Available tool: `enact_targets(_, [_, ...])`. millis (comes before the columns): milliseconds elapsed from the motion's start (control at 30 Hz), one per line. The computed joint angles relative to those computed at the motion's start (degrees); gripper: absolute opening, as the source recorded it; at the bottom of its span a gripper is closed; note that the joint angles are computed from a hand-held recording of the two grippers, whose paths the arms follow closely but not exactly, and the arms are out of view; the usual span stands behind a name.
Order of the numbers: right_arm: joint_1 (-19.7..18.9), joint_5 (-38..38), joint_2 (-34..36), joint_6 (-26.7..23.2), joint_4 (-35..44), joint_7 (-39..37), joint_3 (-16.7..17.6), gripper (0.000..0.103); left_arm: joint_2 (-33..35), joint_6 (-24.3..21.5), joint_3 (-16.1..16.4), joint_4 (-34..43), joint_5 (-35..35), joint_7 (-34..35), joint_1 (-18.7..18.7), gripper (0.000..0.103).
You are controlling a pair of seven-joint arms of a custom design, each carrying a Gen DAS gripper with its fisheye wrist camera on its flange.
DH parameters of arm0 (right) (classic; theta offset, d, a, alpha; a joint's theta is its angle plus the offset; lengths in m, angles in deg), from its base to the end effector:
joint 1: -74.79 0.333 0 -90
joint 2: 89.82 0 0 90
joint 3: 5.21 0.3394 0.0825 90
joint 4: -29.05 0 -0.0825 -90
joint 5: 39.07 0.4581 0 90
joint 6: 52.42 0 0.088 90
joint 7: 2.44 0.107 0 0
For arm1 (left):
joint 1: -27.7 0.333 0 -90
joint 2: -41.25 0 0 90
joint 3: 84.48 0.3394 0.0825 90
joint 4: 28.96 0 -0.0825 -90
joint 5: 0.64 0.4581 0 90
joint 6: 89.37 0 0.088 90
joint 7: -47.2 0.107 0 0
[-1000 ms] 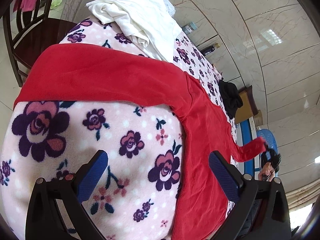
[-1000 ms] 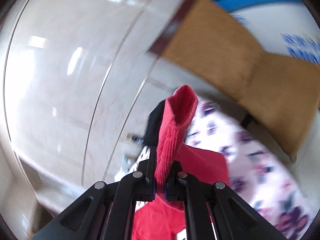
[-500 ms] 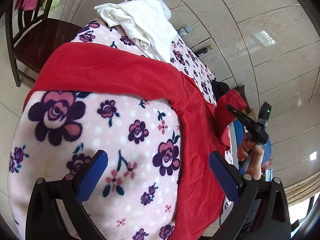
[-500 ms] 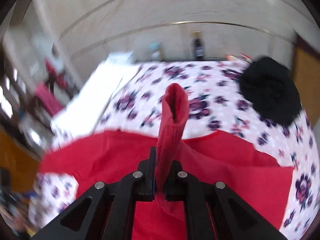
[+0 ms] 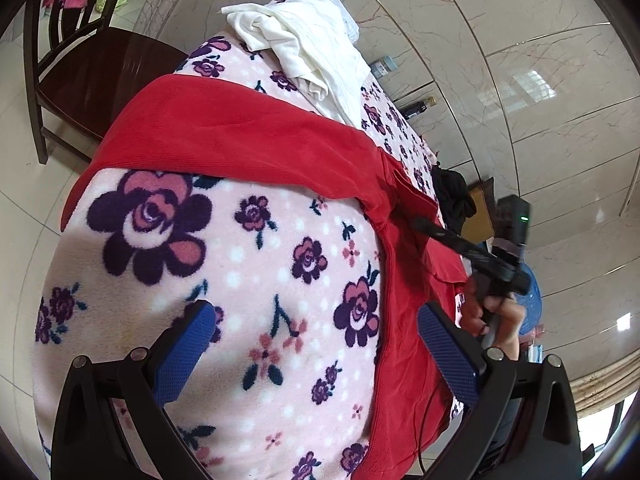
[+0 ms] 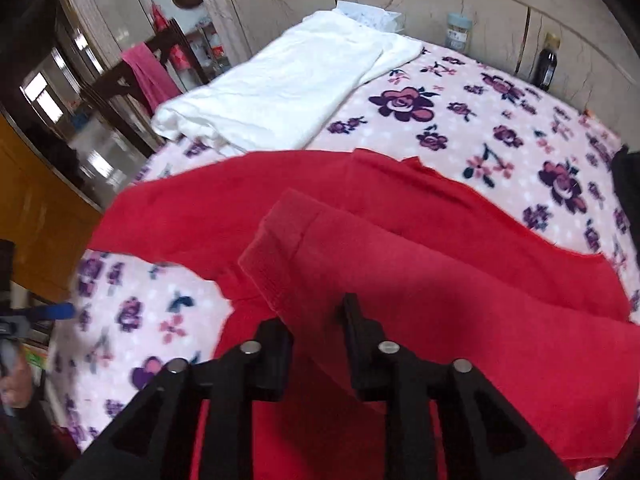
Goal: Fold clothes
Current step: 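Lay the sleeve across the sweater body and open the right tool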
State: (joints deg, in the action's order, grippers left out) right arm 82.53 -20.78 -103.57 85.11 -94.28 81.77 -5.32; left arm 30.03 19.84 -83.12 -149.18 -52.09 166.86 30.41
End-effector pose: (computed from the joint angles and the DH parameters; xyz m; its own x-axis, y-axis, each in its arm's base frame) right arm 0.5812 0.0801 0.5536 0.1119 -0.9615 -0.2509 -0.8872 0.0170 -0.4611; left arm 0.5746 -0.0150 0.5301 -0.2060 -0.6819 0.7019 -0.9634 0.0156 -0.2676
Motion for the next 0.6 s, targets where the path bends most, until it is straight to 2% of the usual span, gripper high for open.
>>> enact_targets(33, [1.1,5.7,-1.1,-0.1,-0.7,-3.4,-1.7,0.049,0.2,0.1,-0.1,0.1,0.1,-0.3,0.0,0.103])
enact_targets(100, [1.3,9.8,-3.3,2.1,-2.2,-5.2,-2.5,0.056,0.5,0.4,-0.1,0.2,0.0,-0.7,0.0,0.103])
enact_targets(133, [1.4,11.9,-3.8,2.8,-2.6,-6.1,-3.0,0.062,0.5,0.5,-0.2,0.1,-0.3,-0.7,0.0,0.102])
enact_targets(167, [1.9,15.0,-4.0,3.0,-2.8,-7.6,-3.9,0.064,0.5,0.6,-0.2,0.1,-0.5,-0.8,0.0,0.102])
enact_targets(233, [1.6,16.6,-3.5,3.5,-2.8,-7.3,-3.8,0.064,0.6,0.7,-0.2,0.0,-0.9,-0.8,0.0,0.103])
enact_targets(300, [-0.2,11.5,-1.3,1.3,-1.7,-2.3,-2.0,0.063,0.5,0.9,-0.3,-0.2,-0.7,-1.1,0.1,0.103])
enact_targets(367, [-1.5,5.1,1.6,-2.1,0.1,3.2,-0.4,0.052,0.4,1.1,-0.2,-0.3,-0.6,-1.5,0.2,0.102])
enact_targets(400, [-1.4,4.3,1.7,-1.1,-0.3,3.5,-0.3,0.048,0.3,1.1,-0.2,-0.4,-0.7,-1.4,0.2,0.102])
enact_targets(467, [-1.0,5.6,1.4,-1.3,-0.7,3.2,-0.9,0.048,0.1,1.1,0.0,-0.6,-0.7,-1.3,0.4,0.102])
enact_targets(567, [-1.3,10.3,-3.3,1.4,-4.4,1.6,-2.7,0.048,-0.2,0.7,0.3,-0.7,-0.4,-1.0,0.6,0.102])
enact_targets(600, [-2.4,9.2,-5.7,2.8,-6.3,2.6,-2.8,0.048,-0.3,0.7,0.4,-0.7,-0.3,-0.8,0.7,0.102])
